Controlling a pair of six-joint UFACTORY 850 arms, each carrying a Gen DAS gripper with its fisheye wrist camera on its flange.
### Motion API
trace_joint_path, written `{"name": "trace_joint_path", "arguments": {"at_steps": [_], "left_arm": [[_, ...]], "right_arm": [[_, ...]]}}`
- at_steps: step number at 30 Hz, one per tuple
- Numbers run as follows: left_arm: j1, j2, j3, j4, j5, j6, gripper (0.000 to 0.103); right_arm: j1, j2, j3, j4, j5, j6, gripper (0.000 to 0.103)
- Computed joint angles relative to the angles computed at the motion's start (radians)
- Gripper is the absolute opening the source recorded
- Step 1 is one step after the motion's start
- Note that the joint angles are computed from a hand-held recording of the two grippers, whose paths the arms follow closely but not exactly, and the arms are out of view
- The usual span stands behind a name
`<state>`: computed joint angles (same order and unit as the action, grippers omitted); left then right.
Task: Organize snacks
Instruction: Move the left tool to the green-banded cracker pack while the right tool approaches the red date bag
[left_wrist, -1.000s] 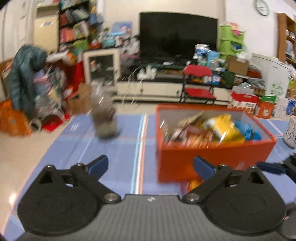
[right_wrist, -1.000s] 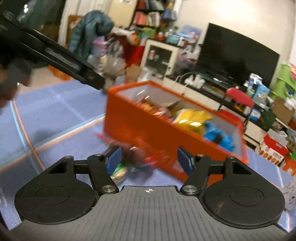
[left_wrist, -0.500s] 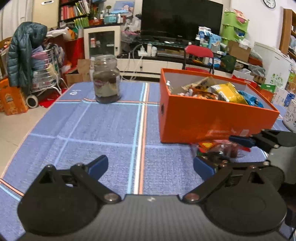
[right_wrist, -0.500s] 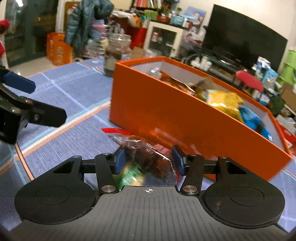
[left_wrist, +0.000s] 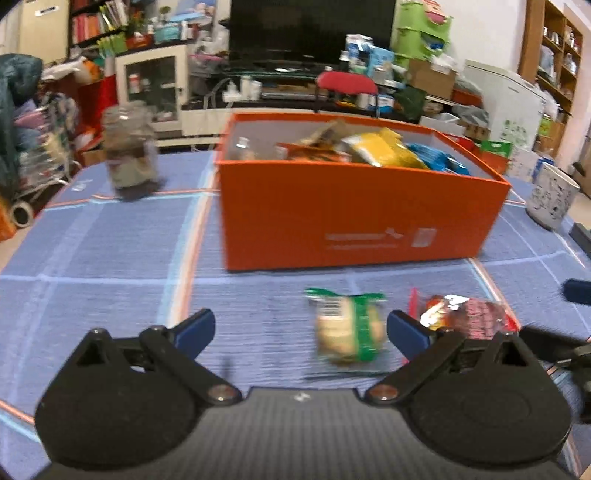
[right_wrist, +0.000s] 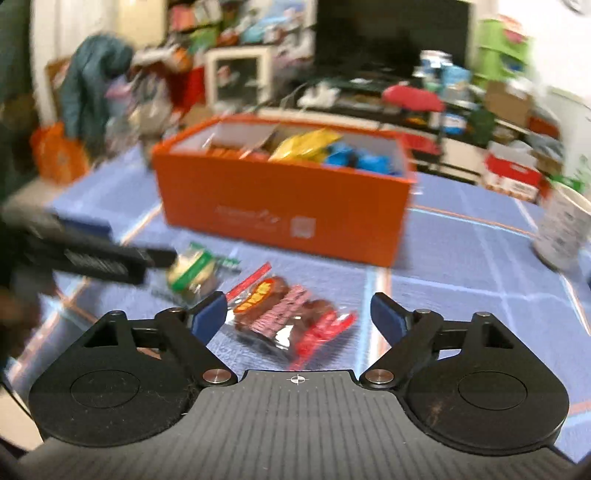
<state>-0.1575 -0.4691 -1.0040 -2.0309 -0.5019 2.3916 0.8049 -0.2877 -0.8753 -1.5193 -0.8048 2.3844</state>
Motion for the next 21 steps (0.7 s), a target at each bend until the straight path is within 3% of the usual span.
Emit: {"name": "trace_joint_path", "arguments": {"at_steps": [2, 5, 10, 13, 15, 16, 18, 21], "left_arm": [[-0.015, -0.014, -0.008, 0.003, -0.006, -0.010, 0.097], [-0.039, -0.033, -0.017, -0.077, 0.020, 0.077, 0.092], [-0.026, -0.057, -0.057, 0.063, 0.026, -0.072, 0.088], [-0.009, -0.049, -0.057, 0.056, 0.020, -0.051, 0.088], [0.003, -0.049, -0.062, 0.068, 0.018, -0.062, 0.088], [0.008, -0.050, -0.066, 0.087, 0.017, -0.084, 0.088], [0.011, -0.052, -0.070, 0.097, 0.018, -0.101, 0.088], [0.009, -0.054, -0.071, 0.106, 0.016, -0.106, 0.088]], "right_arm": [[0.022, 0.019, 0.032, 0.016, -0.050, 0.057, 0.084], [0.013, 0.011, 0.059, -0.007, -0.037, 0.110, 0.084], [-0.089, 0.000, 0.068, -0.306, 0.197, 0.004, 0.083], [-0.127, 0.003, 0.068, -0.412, 0.206, -0.113, 0.090], [-0.180, 0.016, 0.070, -0.527, 0.291, -0.061, 0.093], [-0.214, 0.016, 0.059, -0.597, 0.371, -0.003, 0.092], [-0.279, 0.002, 0.035, -0.750, 0.520, 0.166, 0.081], [-0.292, -0.032, 0.012, -0.666, 0.573, 0.126, 0.075]]}}
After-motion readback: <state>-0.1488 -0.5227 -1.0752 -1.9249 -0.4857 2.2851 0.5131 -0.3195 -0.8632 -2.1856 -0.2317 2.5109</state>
